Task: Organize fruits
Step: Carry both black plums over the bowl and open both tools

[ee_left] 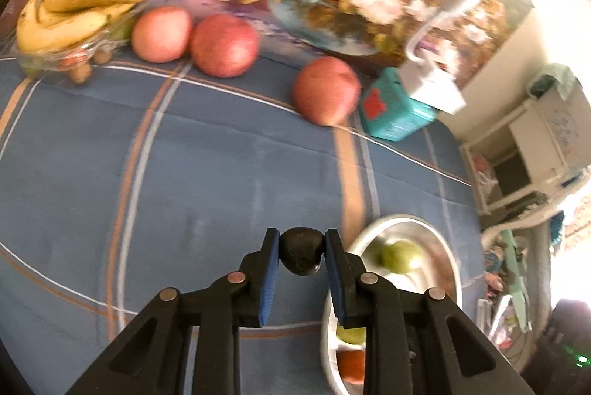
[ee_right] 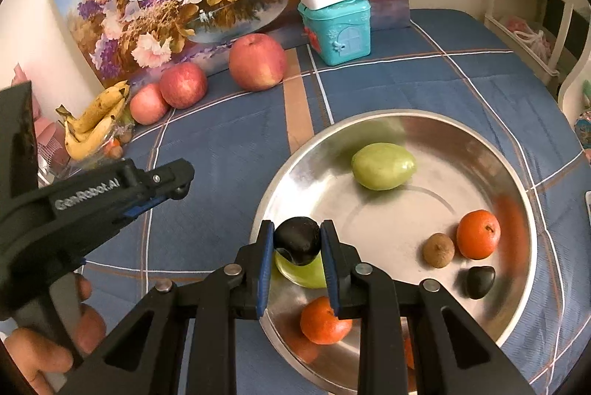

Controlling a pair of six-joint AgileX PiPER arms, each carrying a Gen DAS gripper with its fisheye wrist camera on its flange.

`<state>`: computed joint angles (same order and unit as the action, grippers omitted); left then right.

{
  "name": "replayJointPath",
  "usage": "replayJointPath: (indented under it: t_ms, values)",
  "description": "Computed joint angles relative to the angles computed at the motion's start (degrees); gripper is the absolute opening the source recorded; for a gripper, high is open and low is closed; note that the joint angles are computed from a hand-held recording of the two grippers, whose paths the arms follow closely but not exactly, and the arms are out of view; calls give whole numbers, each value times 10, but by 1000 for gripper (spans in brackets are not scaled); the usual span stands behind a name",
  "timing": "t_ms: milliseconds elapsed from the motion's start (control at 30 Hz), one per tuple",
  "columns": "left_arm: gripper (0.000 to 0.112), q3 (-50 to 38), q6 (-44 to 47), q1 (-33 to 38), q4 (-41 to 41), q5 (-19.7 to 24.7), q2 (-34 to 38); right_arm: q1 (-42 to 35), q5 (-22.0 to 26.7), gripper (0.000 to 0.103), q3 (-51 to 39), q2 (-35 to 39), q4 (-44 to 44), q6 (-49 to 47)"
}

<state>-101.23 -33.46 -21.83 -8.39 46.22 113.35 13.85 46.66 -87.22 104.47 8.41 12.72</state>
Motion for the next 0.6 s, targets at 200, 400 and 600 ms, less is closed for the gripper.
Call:
replayJointPath:
  t_ms: [200, 400, 600]
  values:
    - [26, -77, 30, -42, -12, 35, 36, -60, -3, 26, 29, -16, -37, 48]
    - [26, -134, 44, -75, -21, 54, 79, -112, -10, 26, 51, -26, -5, 33]
    - [29, -159, 47, -81, -27, 76, 100, -102, -12, 27, 42, -14, 9, 11]
